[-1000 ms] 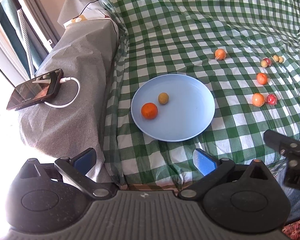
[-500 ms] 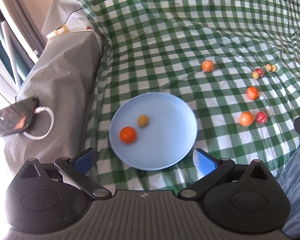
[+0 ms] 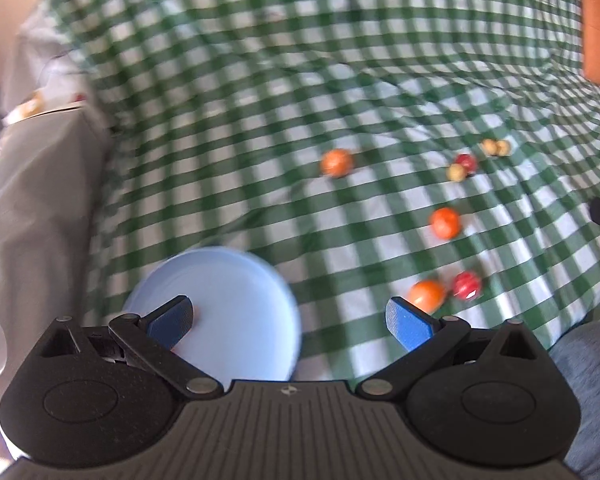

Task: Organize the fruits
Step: 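Grasp another orange with the left tool while the right tool grasps a tan fruit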

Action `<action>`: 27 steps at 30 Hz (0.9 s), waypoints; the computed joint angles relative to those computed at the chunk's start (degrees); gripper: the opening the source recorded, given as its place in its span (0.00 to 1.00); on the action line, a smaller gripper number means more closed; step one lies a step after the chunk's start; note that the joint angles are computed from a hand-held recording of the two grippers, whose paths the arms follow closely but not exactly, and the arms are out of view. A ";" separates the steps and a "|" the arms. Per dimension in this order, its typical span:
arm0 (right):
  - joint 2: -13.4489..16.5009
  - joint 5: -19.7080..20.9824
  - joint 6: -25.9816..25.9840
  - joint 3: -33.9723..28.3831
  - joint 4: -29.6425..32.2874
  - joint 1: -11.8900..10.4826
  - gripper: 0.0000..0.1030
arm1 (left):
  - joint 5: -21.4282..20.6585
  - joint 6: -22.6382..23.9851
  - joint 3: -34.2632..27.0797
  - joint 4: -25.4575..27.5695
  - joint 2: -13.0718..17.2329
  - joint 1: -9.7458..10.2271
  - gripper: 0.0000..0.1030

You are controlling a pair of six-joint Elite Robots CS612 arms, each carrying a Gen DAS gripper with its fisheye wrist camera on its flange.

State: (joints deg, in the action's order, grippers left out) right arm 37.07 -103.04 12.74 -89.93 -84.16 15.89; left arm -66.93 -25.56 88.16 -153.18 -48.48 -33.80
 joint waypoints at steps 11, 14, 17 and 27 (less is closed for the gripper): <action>-1.52 0.57 -11.87 14.61 -15.02 -4.64 0.92 | -8.26 9.96 -18.79 5.44 13.55 0.72 1.00; -2.30 1.70 -14.91 19.22 -17.70 -5.49 0.83 | -10.00 11.76 -23.72 7.38 17.02 0.78 1.00; -3.09 2.67 -17.73 23.24 -18.36 -6.04 0.64 | -10.87 12.81 -27.71 10.01 19.76 0.75 1.00; -3.48 7.77 -19.28 29.16 -23.09 -7.06 0.33 | -17.09 13.93 -32.10 11.40 22.90 1.37 0.38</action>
State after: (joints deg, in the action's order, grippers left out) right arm 33.58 -95.27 -6.53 -60.77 -107.26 8.83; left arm -84.02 -11.63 56.06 -141.78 -25.58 -32.43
